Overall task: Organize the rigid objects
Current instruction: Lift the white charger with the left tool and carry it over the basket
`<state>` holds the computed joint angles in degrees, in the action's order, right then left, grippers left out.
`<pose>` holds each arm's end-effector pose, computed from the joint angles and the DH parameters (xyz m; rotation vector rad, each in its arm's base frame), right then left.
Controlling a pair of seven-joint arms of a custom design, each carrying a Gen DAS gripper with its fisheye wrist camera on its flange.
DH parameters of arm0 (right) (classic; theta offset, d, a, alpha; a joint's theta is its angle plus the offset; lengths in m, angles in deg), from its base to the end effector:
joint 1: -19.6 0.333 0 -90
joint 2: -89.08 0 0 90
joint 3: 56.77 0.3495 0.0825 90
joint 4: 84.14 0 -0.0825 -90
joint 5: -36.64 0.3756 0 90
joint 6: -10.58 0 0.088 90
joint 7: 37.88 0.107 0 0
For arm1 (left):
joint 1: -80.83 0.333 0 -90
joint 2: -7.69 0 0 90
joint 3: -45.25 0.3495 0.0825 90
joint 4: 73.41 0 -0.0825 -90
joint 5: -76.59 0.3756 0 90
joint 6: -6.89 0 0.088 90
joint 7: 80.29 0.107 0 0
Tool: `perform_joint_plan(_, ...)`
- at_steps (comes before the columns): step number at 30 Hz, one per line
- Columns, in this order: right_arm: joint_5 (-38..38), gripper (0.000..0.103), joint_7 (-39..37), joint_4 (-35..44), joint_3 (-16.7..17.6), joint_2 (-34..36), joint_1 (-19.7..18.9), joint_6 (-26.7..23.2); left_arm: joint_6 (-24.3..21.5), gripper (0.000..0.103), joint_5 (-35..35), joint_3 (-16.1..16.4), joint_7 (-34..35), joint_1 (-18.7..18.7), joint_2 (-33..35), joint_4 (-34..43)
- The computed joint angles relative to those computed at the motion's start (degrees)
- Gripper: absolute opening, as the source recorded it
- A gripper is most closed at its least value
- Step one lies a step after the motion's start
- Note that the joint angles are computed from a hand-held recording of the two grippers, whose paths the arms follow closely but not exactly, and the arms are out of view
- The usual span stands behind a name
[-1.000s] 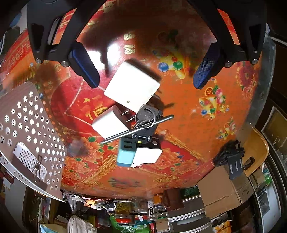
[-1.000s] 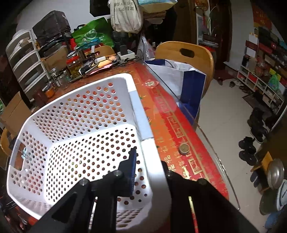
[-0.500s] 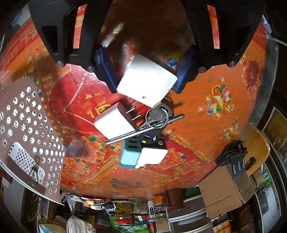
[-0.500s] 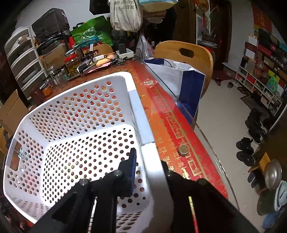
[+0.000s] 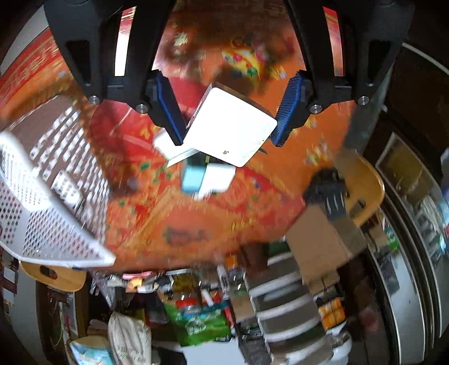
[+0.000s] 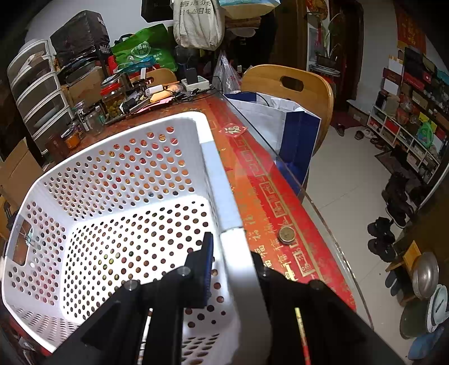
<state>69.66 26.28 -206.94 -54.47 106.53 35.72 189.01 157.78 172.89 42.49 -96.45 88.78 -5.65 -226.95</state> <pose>0.5956 0.1479 0.3667 -1.9511 1.6026 -0.4411 0.3892 0.0109 0.3495 -1.9187 1.2066 -0.2478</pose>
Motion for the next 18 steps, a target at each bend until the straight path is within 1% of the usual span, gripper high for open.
perform_joint_plan(2,0.04,0.013,-0.1,0.13,0.07,0.08,-0.04,0.02,-0.16,0.061,-1.72,-0.63,3.3,-0.48,-2.26,0.99)
perform_joint_plan(4,0.53,0.013,-0.54,0.17,0.62,0.15,-0.52,0.17,-2.28,0.061,-3.14,-2.05,5.65,-1.24,-3.42,2.61)
perform_joint_plan(5,0.57,0.013,-0.46,0.27,0.52,0.24,-0.38,0.26,-3.53,0.061,-3.83,-2.86,7.49,-1.74,-3.18,4.22)
perform_joint_plan(7,1.24,0.013,-1.03,0.14,1.2,0.22,-0.92,0.62,-2.98,0.061,-5.98,-3.18,11.93,-2.56,-1.64,7.8)
perform_joint_plan(9,1.62,0.012,-1.36,-0.03,1.38,0.12,-1.06,0.85,-2.15,0.061,-9.27,-3.51,16.87,-3.33,0.72,11.46)
perform_joint_plan(11,1.75,0.012,-1.51,-0.13,1.3,0.07,-0.96,0.95,-3.11,0.061,-12.43,-4.57,22.11,-4.45,4.14,15.54)
perform_joint_plan(14,1.91,0.011,-1.64,-0.2,1.17,0.06,-0.81,0.97,-3.23,0.061,-15.78,-5.28,27.64,-6.18,9.65,21.02)
perform_joint_plan(16,1.63,0.011,-1.38,-0.41,0.69,-0.04,-0.34,1.0,-4.91,0.061,-20.32,-5.63,34.05,-7.76,14.38,25.44)
perform_joint_plan(18,1.53,0.011,-1.41,-0.45,0.62,-0.13,-0.35,0.88,-5.35,0.061,-26.22,-5.31,41.12,-8.95,19.25,29.79)
